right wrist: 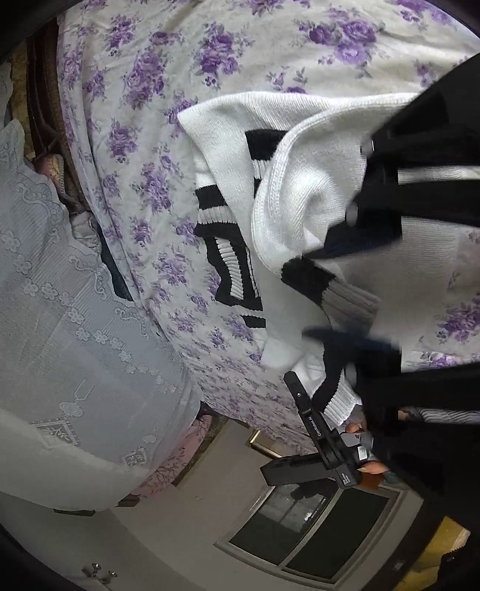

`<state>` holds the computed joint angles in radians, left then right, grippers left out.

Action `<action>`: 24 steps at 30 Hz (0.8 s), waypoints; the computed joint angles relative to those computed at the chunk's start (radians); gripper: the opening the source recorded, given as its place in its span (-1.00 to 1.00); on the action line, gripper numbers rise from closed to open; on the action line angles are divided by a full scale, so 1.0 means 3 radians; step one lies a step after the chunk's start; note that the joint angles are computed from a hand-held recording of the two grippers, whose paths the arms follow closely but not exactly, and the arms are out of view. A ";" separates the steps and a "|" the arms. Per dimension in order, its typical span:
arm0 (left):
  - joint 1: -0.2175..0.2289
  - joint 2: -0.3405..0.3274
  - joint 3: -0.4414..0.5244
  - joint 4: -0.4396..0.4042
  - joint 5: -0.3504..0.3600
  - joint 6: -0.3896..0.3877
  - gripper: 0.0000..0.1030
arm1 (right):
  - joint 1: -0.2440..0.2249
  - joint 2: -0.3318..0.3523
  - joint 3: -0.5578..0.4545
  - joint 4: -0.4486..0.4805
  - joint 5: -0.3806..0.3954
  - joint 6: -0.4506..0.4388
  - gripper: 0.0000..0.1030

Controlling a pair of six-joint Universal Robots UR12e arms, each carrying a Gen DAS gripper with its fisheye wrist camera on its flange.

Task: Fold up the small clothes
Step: 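Lay the hem over the folded sleeves at the collar with both tools, then open both tools and release the hem on the folded sweater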

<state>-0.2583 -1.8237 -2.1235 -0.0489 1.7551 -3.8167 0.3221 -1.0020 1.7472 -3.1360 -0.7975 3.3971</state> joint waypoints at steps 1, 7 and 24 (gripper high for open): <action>-0.0001 0.0011 -0.0003 0.0036 0.0007 -0.0006 -0.54 | -0.0017 0.0016 0.0004 -0.0156 -0.0002 0.0160 -0.76; 0.0007 0.0009 0.0111 0.0133 0.0157 -0.0015 -0.54 | -0.0086 0.0189 -0.0244 -0.0592 -0.0159 0.0930 -0.76; -0.0405 0.0019 -0.0012 0.0335 0.1236 0.1522 0.41 | -0.0089 0.0276 -0.0310 -0.0553 -0.0408 0.0909 0.04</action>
